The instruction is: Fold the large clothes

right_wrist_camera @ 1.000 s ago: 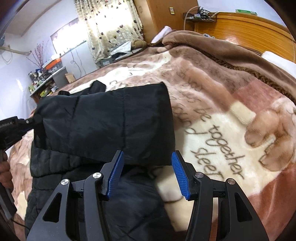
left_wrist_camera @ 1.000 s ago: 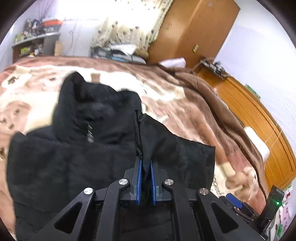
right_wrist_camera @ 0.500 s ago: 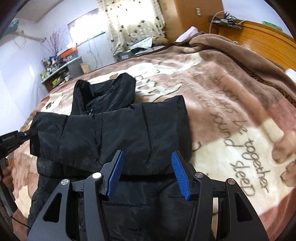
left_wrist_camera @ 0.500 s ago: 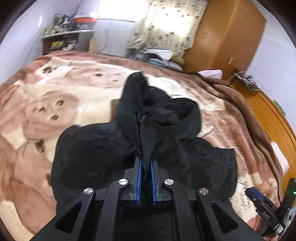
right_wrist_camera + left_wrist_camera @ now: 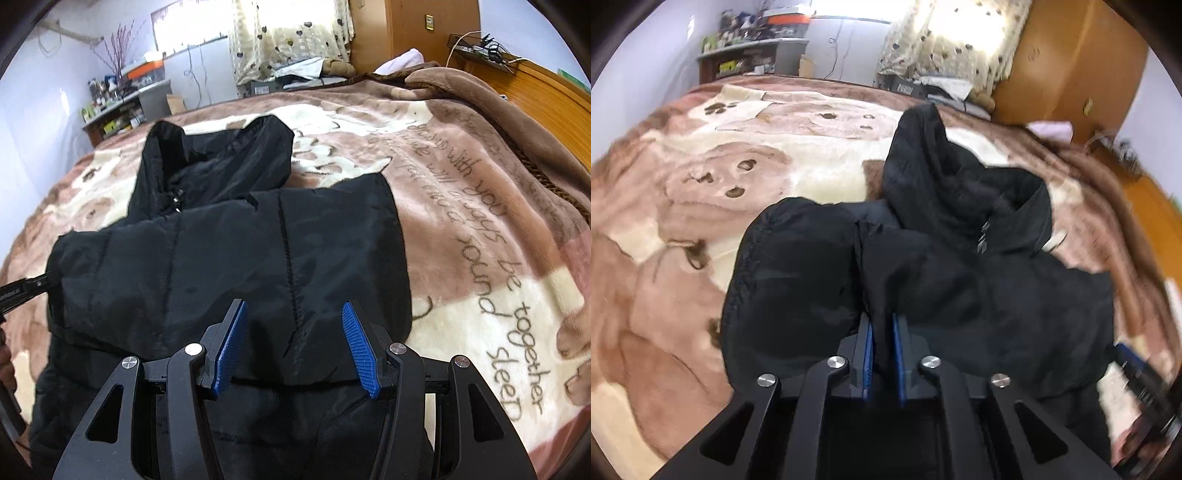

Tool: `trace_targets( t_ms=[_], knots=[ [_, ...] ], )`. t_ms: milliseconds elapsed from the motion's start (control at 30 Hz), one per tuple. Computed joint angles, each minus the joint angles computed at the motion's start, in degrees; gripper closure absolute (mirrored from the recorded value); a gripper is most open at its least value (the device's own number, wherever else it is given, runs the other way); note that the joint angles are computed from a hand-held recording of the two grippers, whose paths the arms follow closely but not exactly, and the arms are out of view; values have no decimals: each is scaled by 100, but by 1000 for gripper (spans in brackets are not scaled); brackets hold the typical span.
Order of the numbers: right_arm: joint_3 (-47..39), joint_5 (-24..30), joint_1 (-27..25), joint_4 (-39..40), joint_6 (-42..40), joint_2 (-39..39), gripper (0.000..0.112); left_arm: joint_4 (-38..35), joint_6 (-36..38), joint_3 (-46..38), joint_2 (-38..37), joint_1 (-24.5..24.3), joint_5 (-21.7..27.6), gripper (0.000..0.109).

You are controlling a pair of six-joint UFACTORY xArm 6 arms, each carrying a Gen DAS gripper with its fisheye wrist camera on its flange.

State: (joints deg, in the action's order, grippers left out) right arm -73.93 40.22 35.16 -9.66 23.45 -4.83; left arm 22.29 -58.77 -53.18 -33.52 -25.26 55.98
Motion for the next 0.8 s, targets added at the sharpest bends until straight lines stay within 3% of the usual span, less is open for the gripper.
trace_targets(
  t_ms=[133, 233, 333, 433, 567, 700, 800],
  knots=[
    [-197, 221, -24, 38, -27, 300, 58, -135, 99, 68, 84, 70, 99, 92],
    [-300, 386, -7, 25, -104, 416, 58, -199, 138, 75, 98, 105, 189, 79],
    [-403, 474, 20, -27, -110, 397, 58, -438, 275, 115, -15, 180, 115, 76],
    [-432, 175, 64, -122, -99, 280, 58, 63, -49, -43, -125, 27, 320, 51],
    [-787, 64, 185, 268, -519, 474, 58, 625, -59, -471, 21, -254, 387, 48],
    [-1193, 238, 378, 235, -675, 903, 58, 419, 549, -871, 634, -338, 303, 47],
    [-1376, 375, 434, 407, -844, 1204, 58, 279, 612, -902, 952, -309, 283, 47]
  ],
)
